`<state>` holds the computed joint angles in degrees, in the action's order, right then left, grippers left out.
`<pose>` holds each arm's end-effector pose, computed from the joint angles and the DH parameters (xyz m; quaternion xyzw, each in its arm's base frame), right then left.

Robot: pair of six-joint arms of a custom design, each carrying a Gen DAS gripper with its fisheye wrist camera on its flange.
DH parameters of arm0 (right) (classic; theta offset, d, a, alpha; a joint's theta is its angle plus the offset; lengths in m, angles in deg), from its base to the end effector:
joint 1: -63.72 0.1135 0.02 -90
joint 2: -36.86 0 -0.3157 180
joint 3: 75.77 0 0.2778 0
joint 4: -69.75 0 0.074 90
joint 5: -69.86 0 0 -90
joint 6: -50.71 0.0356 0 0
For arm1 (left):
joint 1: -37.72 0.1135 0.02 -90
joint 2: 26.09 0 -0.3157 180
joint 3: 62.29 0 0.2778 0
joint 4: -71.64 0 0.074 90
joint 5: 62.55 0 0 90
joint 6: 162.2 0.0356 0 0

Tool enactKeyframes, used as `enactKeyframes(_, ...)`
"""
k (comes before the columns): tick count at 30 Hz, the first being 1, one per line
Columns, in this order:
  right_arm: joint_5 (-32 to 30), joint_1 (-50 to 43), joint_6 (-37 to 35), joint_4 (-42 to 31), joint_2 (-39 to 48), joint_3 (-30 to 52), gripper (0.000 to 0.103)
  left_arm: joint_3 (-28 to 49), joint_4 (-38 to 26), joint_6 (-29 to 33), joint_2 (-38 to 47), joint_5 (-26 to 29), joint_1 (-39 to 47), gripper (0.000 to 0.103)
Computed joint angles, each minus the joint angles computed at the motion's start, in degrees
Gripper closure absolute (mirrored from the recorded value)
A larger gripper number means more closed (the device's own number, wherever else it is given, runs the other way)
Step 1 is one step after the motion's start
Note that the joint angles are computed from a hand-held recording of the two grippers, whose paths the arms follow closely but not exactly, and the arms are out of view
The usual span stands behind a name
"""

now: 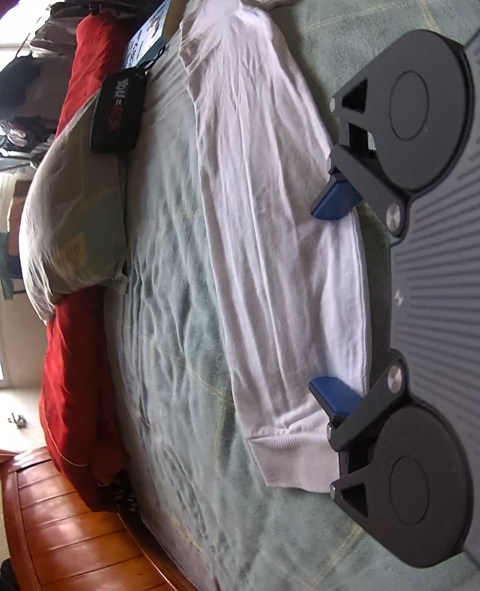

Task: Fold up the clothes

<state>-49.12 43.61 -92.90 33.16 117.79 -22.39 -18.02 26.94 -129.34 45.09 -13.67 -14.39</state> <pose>0.2523 -0.0740 0.2022 -0.3256 0.8875 0.0652 0.3196 0.1399 -0.1416 0.1909 -0.0966 0.9209 0.0787 0.3693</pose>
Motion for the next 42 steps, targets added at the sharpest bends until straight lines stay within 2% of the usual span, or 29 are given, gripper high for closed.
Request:
enactKeyframes(2, -5.0, -2.3, -5.3, -10.3, -0.1, 3.5, 0.000, 2.6, -5.5, -3.0, 0.7, -1.1, -1.8, 0.012)
enactKeyframes(5, -9.6, -10.1, -12.5, -16.1, -2.5, 6.1, 0.000, 7.7, -15.0, -10.5, 1.4, -3.8, -7.7, 0.012)
enactKeyframes(8, -14.1, -23.4, -25.2, -26.8, 2.8, 14.1, 0.000, 13.3, -18.8, -11.7, 3.7, -6.1, -13.6, 0.012)
enactKeyframes(10, -15.9, -31.4, -33.6, -34.9, 8.8, 21.3, 0.000, 18.0, -18.5, -9.4, 7.2, -7.4, -17.4, 0.011)
enactKeyframes(12, -16.8, -37.9, -40.4, -42.8, 15.3, 29.7, 0.000, 22.3, -13.7, -2.4, 11.0, -7.8, -20.2, 0.011)
enactKeyframes(15, -17.2, -46.2, -48.8, -48.2, 23.6, 37.9, 0.000, 27.9, -2.3, 11.0, 17.6, -6.6, -23.1, 0.011)
enactKeyframes(18, -17.5, -50.0, -53.6, -50.0, 29.8, 42.7, 0.000, 32.9, 9.2, 20.9, 25.5, -0.7, -23.3, 0.011)
enactKeyframes(20, -18.3, -51.0, -55.1, -51.3, 33.7, 46.0, 0.000, 36.5, 13.9, 24.0, 30.8, 3.5, -22.7, 0.011)
enactKeyframes(22, -19.4, -49.8, -53.4, -52.2, 36.4, 48.4, 0.000, 40.3, 16.0, 25.1, 36.0, 6.5, -21.5, 0.011)
enactKeyframes(27, -22.5, -44.3, -46.6, -50.3, 41.6, 51.7, 0.000, 44.8, 16.1, 24.1, 43.6, 9.4, -18.7, 0.011)
enactKeyframes(29, -22.8, -42.1, -42.8, -46.1, 42.5, 51.3, 0.000, 42.6, 19.1, 23.4, 43.6, 10.8, -17.8, 0.011)
enactKeyframes(31, -20.8, -40.1, -35.8, -38.1, 42.8, 49.9, 0.000, 40.3, 21.4, 23.0, 42.6, 11.6, -17.5, 0.010)
enactKeyframes(33, -18.6, -40.2, -32.8, -32.2, 43.3, 49.5, 0.000, 40.1, 18.5, 22.0, 41.5, 11.4, -18.1, 0.010)
enactKeyframes(34, -18.7, -41.2, -33.6, -33.4, 44.5, 51.4, 0.000, 39.7, 17.4, 21.4, 40.9, 11.5, -18.3, 0.009)
enactKeyframes(37, -18.3, -44.8, -36.6, -44.2, 49.4, 60.2, 0.000, 36.8, 15.5, 17.7, 38.1, 11.8, -19.5, 0.008)
enactKeyframes(39, -15.9, -46.6, -37.5, -43.5, 48.1, 59.6, 0.000, 35.4, 14.5, 16.5, 36.5, 11.5, -20.6, 0.008)
enactKeyframes(40, -14.1, -47.0, -37.0, -42.5, 47.1, 59.0, 0.000, 36.4, 12.0, 16.1, 36.4, 10.1, -21.4, 0.008)
enactKeyframes(42, -14.3, -49.2, -39.5, -47.1, 46.0, 60.2, 0.000, 40.2, 4.6, 14.7, 37.0, 5.3, -23.7, 0.008)
